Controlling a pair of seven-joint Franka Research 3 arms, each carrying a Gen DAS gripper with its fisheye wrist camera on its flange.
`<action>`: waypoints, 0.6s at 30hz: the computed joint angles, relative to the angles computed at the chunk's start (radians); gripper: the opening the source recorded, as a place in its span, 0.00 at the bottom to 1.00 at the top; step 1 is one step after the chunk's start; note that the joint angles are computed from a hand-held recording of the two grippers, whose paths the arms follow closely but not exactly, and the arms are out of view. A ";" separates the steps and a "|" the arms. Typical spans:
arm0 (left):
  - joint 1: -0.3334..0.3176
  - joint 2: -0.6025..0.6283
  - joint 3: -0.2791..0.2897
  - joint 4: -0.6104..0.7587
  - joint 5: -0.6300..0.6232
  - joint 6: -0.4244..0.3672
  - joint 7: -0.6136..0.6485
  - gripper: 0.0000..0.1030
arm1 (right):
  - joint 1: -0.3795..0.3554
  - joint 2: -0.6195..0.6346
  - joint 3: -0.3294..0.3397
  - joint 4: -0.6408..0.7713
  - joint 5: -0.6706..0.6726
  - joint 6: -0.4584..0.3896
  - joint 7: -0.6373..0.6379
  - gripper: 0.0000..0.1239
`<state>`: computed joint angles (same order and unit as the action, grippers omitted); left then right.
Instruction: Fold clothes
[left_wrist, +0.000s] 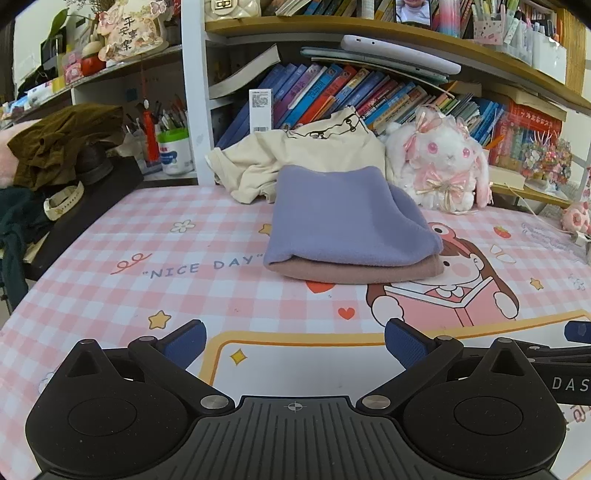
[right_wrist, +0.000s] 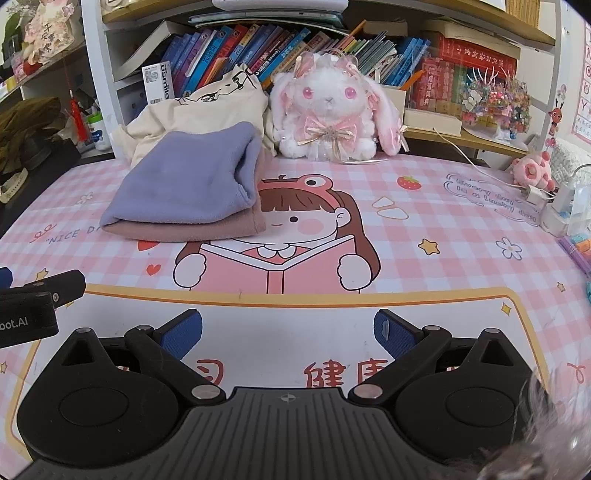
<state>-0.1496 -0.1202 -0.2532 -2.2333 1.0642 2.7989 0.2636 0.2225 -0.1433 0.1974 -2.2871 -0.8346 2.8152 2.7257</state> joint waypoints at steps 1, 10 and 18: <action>0.000 0.000 0.001 0.000 -0.002 0.000 0.001 1.00 | 0.000 0.001 0.000 0.001 0.001 -0.003 0.000 0.81; 0.003 -0.003 0.001 -0.002 -0.001 0.010 -0.008 1.00 | 0.006 0.004 -0.005 0.004 0.010 -0.007 -0.006 0.81; 0.003 -0.006 0.002 -0.004 -0.029 0.011 0.011 1.00 | 0.007 0.003 -0.005 0.004 0.028 -0.005 -0.023 0.81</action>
<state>-0.1471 -0.1263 -0.2515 -2.2375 1.0356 2.8098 0.2743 0.2300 -0.1405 0.1926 -2.2836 -0.8069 2.8105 2.7023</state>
